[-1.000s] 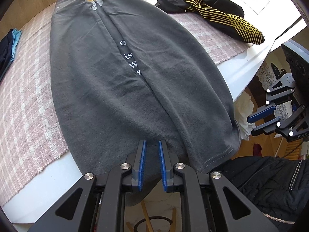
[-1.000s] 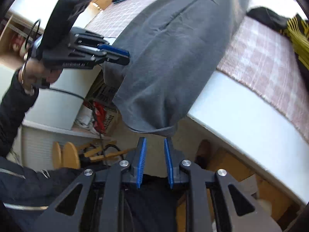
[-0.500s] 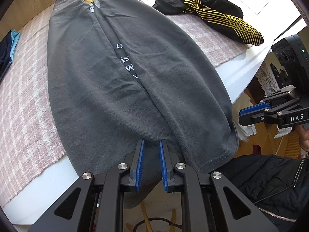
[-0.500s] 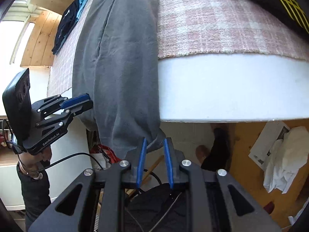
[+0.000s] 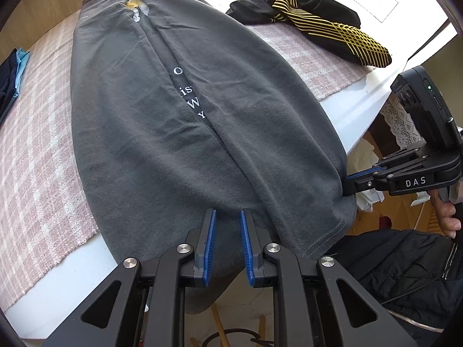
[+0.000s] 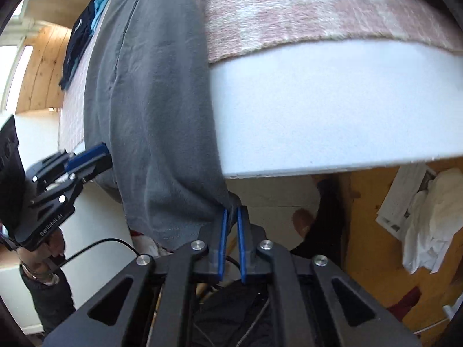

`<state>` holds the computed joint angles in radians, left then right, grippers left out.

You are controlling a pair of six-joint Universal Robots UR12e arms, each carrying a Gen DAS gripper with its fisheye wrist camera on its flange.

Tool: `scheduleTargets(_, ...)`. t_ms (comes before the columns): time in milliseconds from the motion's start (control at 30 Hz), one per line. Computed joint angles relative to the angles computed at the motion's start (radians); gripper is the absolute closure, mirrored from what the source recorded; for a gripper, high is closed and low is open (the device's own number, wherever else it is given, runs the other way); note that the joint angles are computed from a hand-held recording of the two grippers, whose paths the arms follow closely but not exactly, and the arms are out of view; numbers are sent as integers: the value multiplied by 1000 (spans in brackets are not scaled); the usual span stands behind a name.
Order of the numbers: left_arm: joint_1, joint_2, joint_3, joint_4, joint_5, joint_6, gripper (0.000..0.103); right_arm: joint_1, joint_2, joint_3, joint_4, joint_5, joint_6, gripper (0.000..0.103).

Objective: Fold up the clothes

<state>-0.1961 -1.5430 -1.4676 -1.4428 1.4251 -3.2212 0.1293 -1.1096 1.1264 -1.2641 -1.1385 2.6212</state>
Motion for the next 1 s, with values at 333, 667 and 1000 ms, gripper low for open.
scheduleTargets(333,23,30,-18,-11,-22,34,86,-134,-104,82,-48,411,103,100)
scheduleTargets(667,31,50,-24,-21,-13,58,85,6,7,-89,-43,-104,-129,100)
scheduleTargets(1000,14,73,-22,-7,15,43,85,27,64,-140,-17,-85,-58,82)
